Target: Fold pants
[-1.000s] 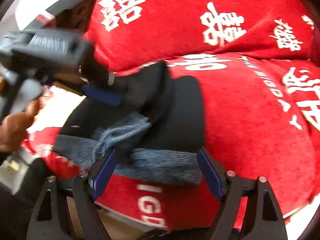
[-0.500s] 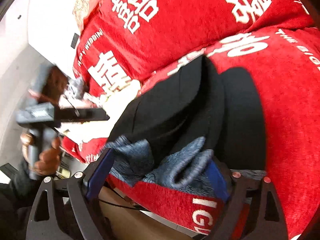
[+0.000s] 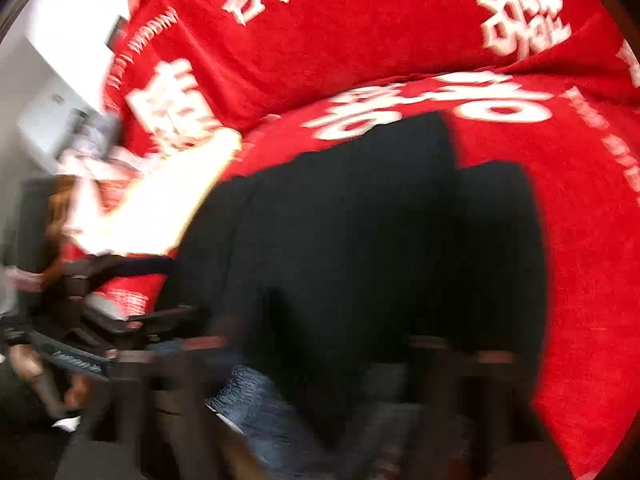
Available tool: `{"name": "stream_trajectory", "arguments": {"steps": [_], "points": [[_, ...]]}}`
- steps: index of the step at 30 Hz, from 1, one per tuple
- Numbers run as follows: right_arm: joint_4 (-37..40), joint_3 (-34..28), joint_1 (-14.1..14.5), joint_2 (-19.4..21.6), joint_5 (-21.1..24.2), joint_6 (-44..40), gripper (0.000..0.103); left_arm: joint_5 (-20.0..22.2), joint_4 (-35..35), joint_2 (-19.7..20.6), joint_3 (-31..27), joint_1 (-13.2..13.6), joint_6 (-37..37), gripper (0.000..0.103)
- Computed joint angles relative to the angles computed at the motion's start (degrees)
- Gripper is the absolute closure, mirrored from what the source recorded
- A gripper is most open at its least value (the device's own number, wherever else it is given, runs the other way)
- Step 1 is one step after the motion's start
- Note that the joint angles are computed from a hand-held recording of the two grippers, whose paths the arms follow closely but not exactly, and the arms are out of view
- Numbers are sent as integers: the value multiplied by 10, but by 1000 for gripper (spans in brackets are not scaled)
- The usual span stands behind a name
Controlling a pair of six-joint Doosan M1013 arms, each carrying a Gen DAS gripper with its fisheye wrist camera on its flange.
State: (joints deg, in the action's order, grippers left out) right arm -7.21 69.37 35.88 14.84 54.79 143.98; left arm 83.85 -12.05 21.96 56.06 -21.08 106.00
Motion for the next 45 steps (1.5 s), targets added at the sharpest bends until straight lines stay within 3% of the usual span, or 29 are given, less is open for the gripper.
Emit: {"name": "stream_trajectory", "arguments": {"steps": [2,7,13,16,18,20,22,23,25,26,31,33,37,40,45], "points": [[-27,12,2,-17,-29,39,85,7,-32,7,-18,14,-32,0],[-110,12,15,-41,-34,91,85,-2,-61,15,-38,30,-71,0],[-88,42,1,-38,29,132,85,22,-40,29,-32,22,-83,1],[-93,81,-4,-50,-12,174,79,25,-37,35,-29,20,-86,1],[-96,78,-3,-50,-3,170,77,34,-41,39,-38,21,-95,1],[-106,51,0,-41,49,156,63,25,-33,38,-44,22,-99,1],[-178,20,15,-34,120,173,48,-2,-22,37,-52,23,-106,1],[-210,11,23,-32,137,179,42,-7,-17,39,-57,23,-113,1],[-281,-13,35,-23,161,185,13,-5,0,52,-81,22,-145,0],[-293,-23,36,-20,154,179,10,6,5,64,-101,21,-166,0],[-228,-121,14,47,129,28,10,36,90,103,-156,0,-229,0],[-194,-149,2,73,158,-26,10,40,93,109,-160,-1,-233,0],[-143,-152,-25,93,226,-12,9,68,93,128,-176,-2,-225,0],[-123,-107,-35,70,187,11,6,81,76,138,-183,0,-230,0],[-106,-115,-41,79,217,-8,0,78,73,140,-176,-2,-225,0]]}}
